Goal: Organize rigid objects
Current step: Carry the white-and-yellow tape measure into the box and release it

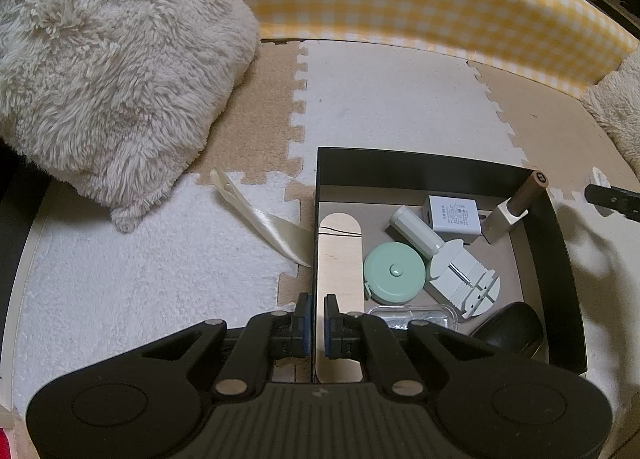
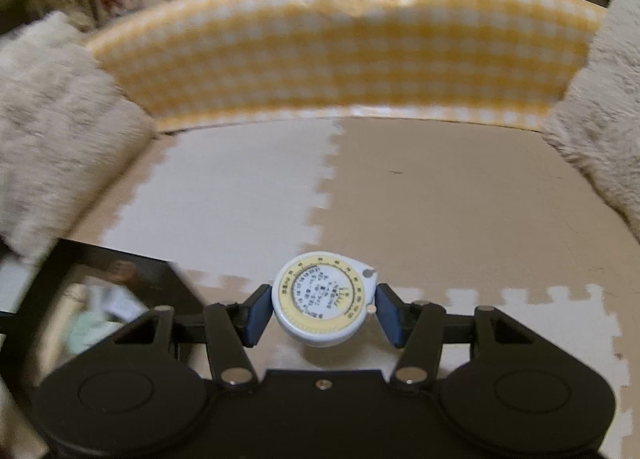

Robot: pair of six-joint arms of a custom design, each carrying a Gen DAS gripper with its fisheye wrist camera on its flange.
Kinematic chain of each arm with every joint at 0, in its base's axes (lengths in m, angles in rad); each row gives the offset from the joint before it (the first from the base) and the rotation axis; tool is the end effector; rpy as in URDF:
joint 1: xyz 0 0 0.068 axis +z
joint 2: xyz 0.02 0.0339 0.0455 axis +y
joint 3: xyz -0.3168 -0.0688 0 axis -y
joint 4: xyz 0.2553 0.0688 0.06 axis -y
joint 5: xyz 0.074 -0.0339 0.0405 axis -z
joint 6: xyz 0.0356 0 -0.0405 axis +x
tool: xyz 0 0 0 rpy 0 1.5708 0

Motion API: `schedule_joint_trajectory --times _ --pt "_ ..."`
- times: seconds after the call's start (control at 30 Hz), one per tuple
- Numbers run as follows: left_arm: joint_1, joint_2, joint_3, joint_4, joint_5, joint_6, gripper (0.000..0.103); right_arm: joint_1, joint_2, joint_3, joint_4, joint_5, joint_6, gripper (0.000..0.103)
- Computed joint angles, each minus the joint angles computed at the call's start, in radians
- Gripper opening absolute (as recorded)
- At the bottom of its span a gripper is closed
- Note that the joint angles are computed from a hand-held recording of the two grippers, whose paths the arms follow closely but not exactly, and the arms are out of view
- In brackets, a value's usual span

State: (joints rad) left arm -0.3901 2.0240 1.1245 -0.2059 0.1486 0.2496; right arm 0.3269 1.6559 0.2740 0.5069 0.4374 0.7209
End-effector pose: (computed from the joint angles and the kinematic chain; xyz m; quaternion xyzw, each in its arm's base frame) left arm 0.3804 -0.1621 0.1381 0.3214 0.9158 -0.0882 0.2243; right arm 0.2150 0.0570 0.1081 0.2522 0.8855 -0.0101 0.3902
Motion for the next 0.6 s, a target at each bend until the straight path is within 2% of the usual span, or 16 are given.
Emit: schedule_joint_trajectory --times 0.2,0.33,0.6 --pt "-0.001 0.000 0.000 0.000 0.000 0.000 0.005 0.131 -0.127 0.043 -0.121 -0.024 0.007 0.057" --pt "-0.001 0.001 0.001 0.000 -0.002 0.001 0.005 0.215 -0.153 0.076 -0.150 -0.032 -0.001 0.057" --pt "-0.001 0.001 0.001 0.001 -0.003 0.004 0.005 0.263 -0.025 0.176 -0.140 -0.102 -0.075 0.057"
